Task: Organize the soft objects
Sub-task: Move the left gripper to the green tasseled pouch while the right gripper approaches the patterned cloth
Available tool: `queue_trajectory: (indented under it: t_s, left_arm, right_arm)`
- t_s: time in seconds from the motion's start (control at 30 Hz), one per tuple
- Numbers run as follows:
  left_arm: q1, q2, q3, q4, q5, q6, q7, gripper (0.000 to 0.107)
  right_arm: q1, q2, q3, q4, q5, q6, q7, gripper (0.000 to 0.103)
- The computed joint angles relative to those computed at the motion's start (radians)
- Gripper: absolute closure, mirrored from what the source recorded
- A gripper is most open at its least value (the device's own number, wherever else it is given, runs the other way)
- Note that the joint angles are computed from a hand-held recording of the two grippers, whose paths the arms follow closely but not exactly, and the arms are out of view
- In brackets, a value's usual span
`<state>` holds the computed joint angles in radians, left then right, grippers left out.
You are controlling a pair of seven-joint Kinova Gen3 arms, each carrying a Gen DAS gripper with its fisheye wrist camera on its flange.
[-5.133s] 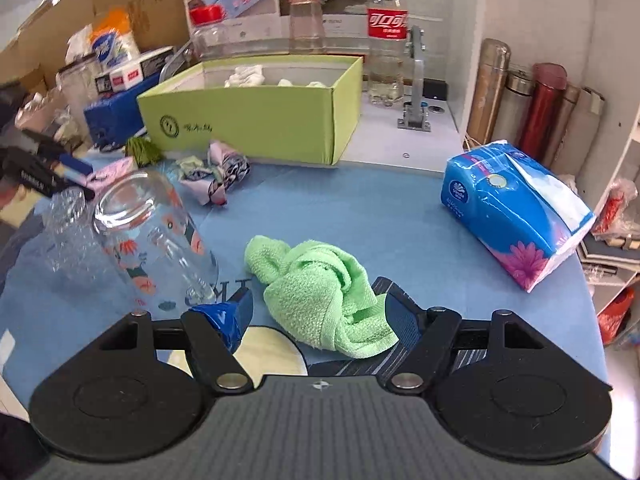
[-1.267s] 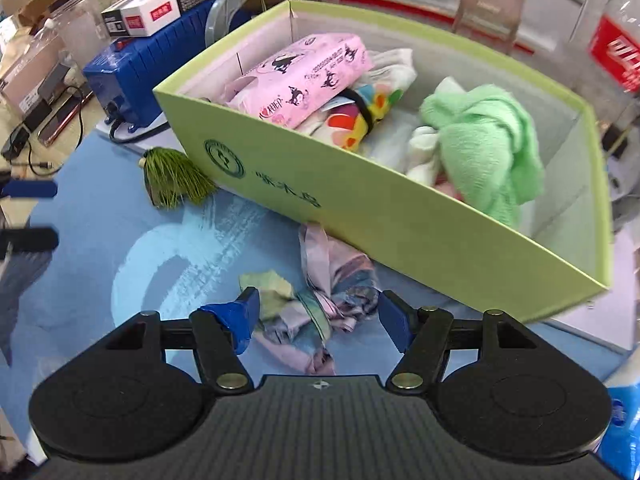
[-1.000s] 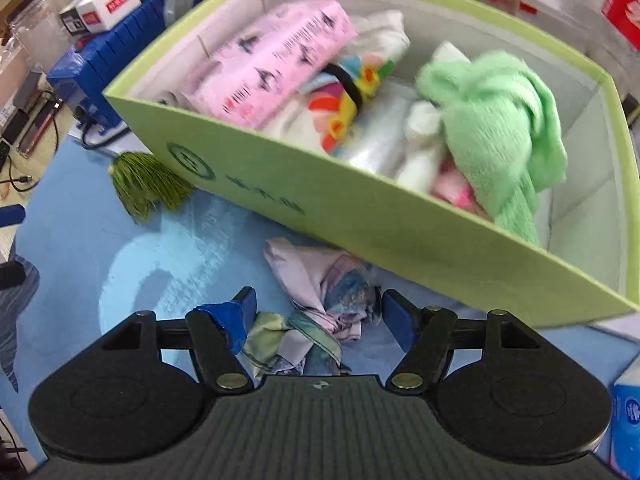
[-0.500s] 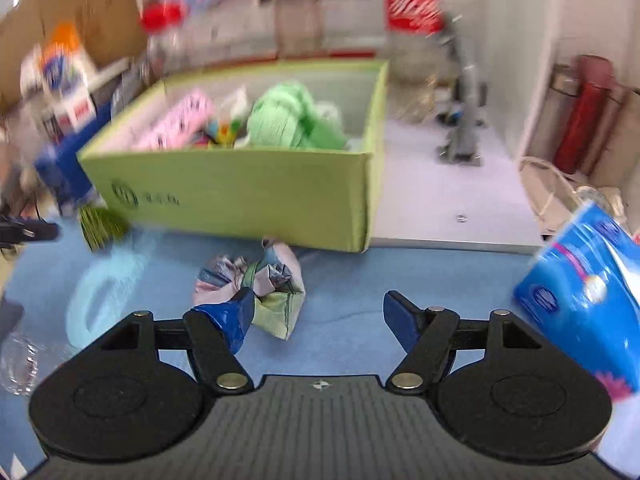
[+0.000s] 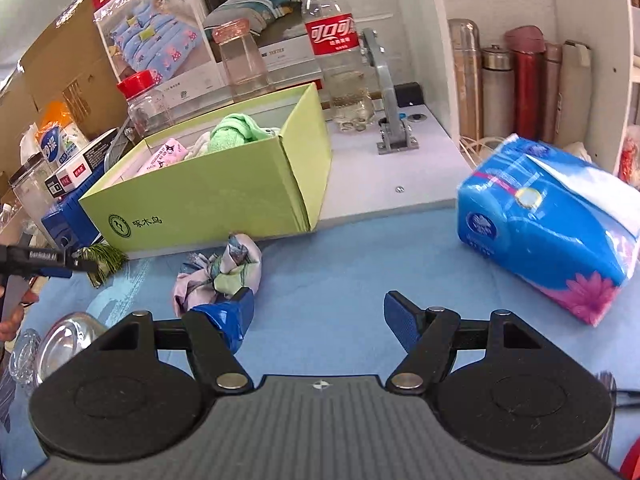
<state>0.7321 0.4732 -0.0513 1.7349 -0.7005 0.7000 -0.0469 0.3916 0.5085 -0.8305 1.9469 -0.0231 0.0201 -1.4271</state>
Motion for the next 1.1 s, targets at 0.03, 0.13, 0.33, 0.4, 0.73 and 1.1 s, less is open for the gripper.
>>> queue_trajectory:
  t_s: [0.03,0.13,0.33,0.4,0.73,1.1]
  left_arm:
    - [0.02,-0.004,-0.002,0.007,-0.008,0.02,-0.008,0.016]
    - [0.066,-0.048,0.001,0.082,-0.098,0.001,0.065,0.016]
    - [0.161,-0.069,-0.097,0.099,-0.333,-0.071,0.16,0.016]
    - [0.071,-0.057,-0.038,0.091,-0.357,-0.149,0.098,0.016]
    - [0.091,-0.016,-0.158,0.149,-0.627,-0.405,0.266,0.016]
    - [-0.12,-0.024,0.007,0.158,-0.477,-0.585,0.005,0.016]
  right_arm:
    - [-0.011,0.007,0.004,-0.012,0.003,0.006,0.002,0.045]
    - [-0.043,0.031,0.01,-0.056,0.006,0.055,0.032,0.045]
    - [-0.098,0.039,0.033,-0.085,-0.061,0.063,0.083,0.045]
    - [-0.073,0.042,0.003,-0.081,-0.076,0.067,0.104,0.045]
    - [-0.261,0.066,0.174,-0.224,-0.139,0.226,0.192,0.045]
    - [-0.382,0.099,0.279,-0.323,-0.243,0.315,0.293,0.044]
